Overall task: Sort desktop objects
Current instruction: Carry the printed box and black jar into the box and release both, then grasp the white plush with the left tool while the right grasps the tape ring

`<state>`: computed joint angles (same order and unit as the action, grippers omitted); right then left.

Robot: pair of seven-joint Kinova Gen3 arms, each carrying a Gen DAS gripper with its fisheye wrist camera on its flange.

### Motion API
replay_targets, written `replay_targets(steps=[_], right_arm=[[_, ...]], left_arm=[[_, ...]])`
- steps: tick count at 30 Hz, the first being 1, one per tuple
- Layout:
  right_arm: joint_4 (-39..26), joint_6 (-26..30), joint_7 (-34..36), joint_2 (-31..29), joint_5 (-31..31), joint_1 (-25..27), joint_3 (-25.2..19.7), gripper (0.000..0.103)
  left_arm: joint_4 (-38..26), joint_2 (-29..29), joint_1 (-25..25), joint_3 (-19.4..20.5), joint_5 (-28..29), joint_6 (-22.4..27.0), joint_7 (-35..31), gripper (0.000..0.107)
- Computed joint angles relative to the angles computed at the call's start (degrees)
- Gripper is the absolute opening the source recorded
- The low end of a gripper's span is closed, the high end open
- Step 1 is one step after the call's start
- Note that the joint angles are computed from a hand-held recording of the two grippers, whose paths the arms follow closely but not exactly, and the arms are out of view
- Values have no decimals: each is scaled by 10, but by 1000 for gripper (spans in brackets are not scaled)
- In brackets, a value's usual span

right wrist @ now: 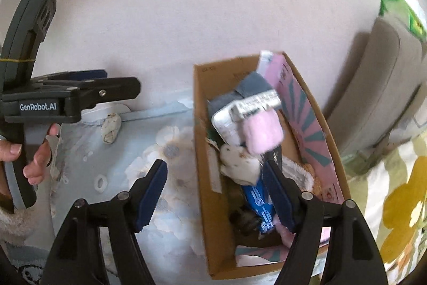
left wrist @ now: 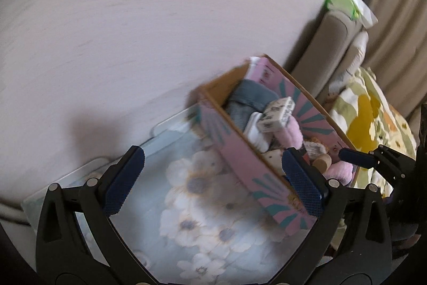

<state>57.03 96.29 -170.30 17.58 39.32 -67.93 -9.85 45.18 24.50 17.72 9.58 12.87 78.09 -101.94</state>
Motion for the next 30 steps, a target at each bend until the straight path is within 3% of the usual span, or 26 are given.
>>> replay_targets(steps=[9,14,21,26,30], right_arm=[[-81,-19,91,57,-8,-18,20,70],[-100,-71,150,82,-48,-8,30,70],[-133,-136,232,147,-130,3,36,70],[-115,-206,227,194,-151,-14,59,70],[-139,-213,223,233,-137,-38,84,70]], left_arm=[[118,-81,-85,-23,27,-52,-12,102],[152,-102,-129,-42,24,-70,-21,102],[200,-97,-174,-50,38,-106,-45,101],[268,-76,-184,-45,56,-181,-66,100],[310,-51,-181,-33,65,-245,-91,97]])
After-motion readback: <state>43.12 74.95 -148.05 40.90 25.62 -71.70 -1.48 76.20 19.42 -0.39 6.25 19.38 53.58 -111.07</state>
